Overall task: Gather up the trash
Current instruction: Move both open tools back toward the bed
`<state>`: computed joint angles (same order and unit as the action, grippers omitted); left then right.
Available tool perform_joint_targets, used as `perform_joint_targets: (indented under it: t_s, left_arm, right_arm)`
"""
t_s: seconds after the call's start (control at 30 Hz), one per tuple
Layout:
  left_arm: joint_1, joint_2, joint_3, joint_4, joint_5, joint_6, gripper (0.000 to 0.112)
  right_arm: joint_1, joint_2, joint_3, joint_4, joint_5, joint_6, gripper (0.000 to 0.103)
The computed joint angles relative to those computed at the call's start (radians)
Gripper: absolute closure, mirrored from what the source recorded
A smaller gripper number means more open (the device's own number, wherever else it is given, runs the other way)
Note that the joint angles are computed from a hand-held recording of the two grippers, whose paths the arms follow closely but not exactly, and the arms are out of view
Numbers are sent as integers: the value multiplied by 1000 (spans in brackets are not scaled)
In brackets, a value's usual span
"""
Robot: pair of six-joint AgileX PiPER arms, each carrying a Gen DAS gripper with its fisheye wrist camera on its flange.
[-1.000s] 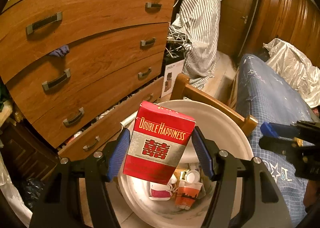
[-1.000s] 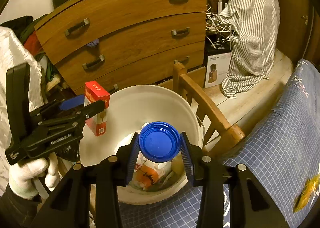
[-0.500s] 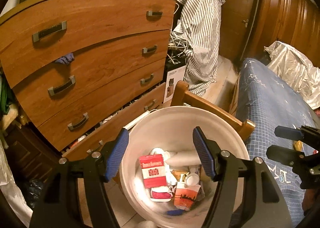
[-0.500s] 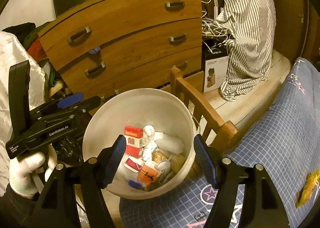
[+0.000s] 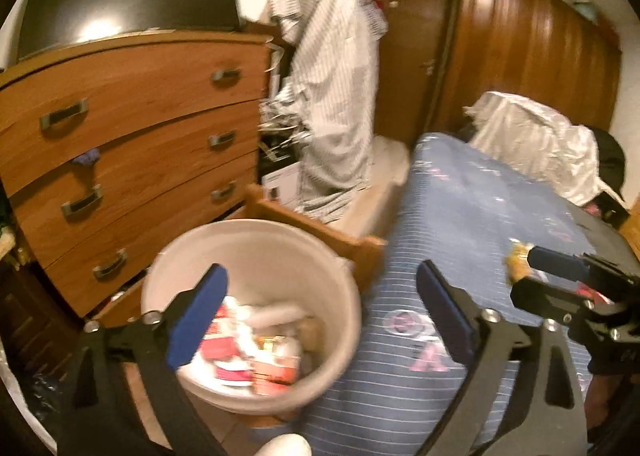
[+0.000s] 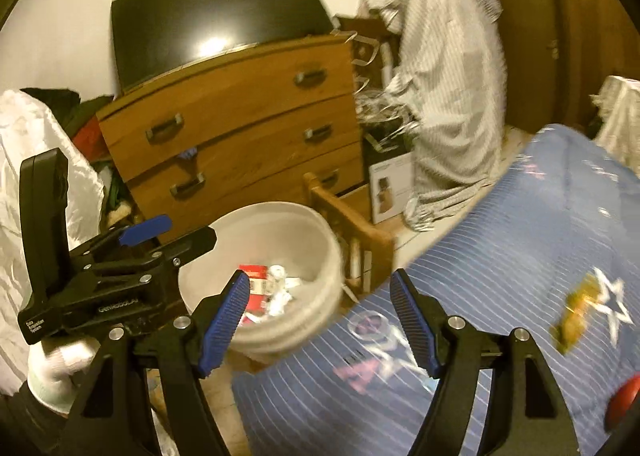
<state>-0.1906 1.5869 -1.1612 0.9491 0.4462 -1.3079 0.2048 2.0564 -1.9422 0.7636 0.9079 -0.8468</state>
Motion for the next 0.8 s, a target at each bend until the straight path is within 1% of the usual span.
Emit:
perform_joint_targets:
  t_s: [0.07, 0.13, 0.2, 0.27, 0.4, 0.53, 0.57, 0.67, 0.77, 0.8]
  left_arm:
    - [-85, 11, -13, 70, 36, -100, 15]
    - [-144, 24, -26, 99, 36, -143, 15]
    - [-207, 50, -51, 134, 57, -189, 15]
    - [-268, 79, -77, 163, 78, -226, 15]
    - [-382, 144, -144, 214, 107, -271, 15]
    - [-496, 222, -243, 241, 150, -281, 15]
    - [-520, 245, -273, 243, 154, -272, 15]
    - [-572, 308, -369, 204, 156, -212, 15]
    - [-625, 376, -479, 153, 190, -130, 15]
    - [-640, 402, -519, 133, 193, -100, 15]
  right_arm:
    - [-67, -90, 150, 68, -38, -100, 29]
    - [-169, -187, 299, 146, -56, -212, 29]
    - [-273, -251, 397, 216, -46, -306, 29]
    - [-397, -307, 478, 281, -16, -394, 28]
    - [-610, -356, 566, 352, 44, -519, 26]
    - [-798, -365, 612, 379, 110, -619, 26]
    - [-850, -360, 615, 383, 133, -640, 25]
    - [-948, -347, 631, 401, 166, -699, 25]
    - [-1057, -326, 632, 428, 200, -749, 23]
    - [-1075, -319, 626, 430, 207, -747, 22]
